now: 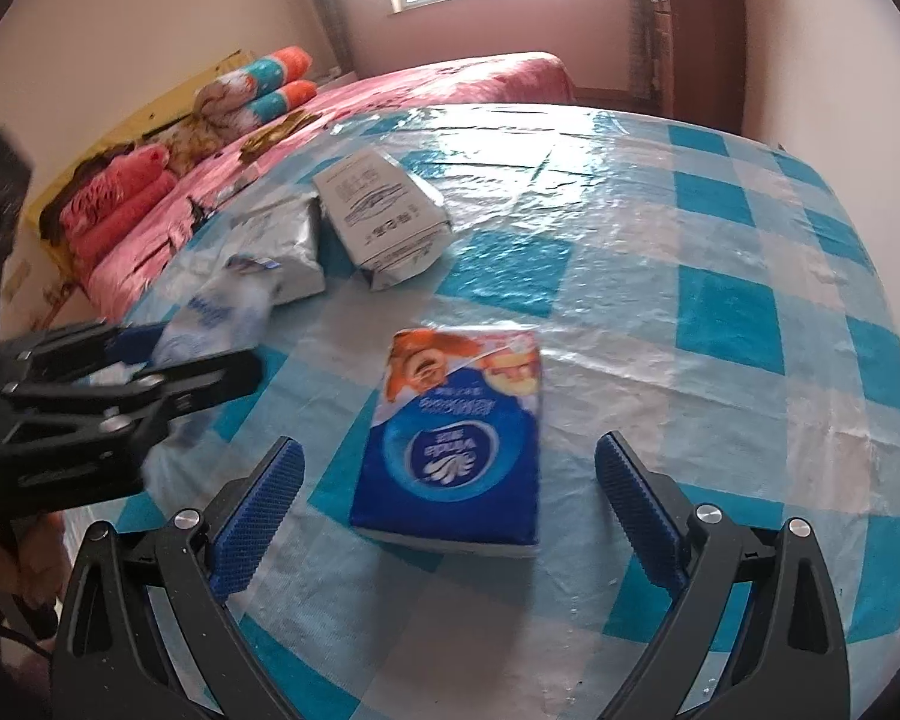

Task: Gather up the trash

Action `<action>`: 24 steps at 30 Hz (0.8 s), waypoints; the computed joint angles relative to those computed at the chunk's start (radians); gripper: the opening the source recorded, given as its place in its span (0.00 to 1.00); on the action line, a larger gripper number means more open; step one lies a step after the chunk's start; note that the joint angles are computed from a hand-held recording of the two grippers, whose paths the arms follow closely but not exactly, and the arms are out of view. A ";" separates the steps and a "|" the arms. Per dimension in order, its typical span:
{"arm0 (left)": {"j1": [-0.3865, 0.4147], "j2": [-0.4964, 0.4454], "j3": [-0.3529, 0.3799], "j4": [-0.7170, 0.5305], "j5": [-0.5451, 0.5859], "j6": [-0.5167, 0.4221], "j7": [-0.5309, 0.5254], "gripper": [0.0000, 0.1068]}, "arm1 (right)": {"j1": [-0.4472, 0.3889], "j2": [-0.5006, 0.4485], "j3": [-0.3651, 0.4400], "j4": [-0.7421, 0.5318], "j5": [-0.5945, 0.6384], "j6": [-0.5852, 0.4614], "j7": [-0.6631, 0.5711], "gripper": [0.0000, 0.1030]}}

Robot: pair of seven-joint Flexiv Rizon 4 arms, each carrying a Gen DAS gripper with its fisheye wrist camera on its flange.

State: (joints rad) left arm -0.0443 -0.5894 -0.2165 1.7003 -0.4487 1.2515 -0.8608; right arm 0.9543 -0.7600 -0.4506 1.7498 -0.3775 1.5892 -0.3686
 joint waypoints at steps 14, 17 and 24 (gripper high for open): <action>0.123 0.072 -0.086 0.132 -0.183 0.045 0.152 0.56 | 0.026 0.000 -0.044 -0.030 -0.091 -0.128 0.101 0.72; 0.140 0.079 -0.089 0.147 -0.227 0.040 0.183 0.56 | 0.014 0.003 -0.027 -0.044 -0.135 -0.166 0.117 0.65; 0.167 0.089 -0.089 0.172 -0.331 0.025 0.256 0.56 | -0.005 0.013 -0.002 -0.057 -0.230 -0.249 0.174 0.53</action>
State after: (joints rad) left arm 0.1228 -0.5008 -0.3050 1.8727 -0.7802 1.2761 -0.6052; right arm 0.9496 -0.7466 -0.4526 1.6924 -0.6075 1.3403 -0.1945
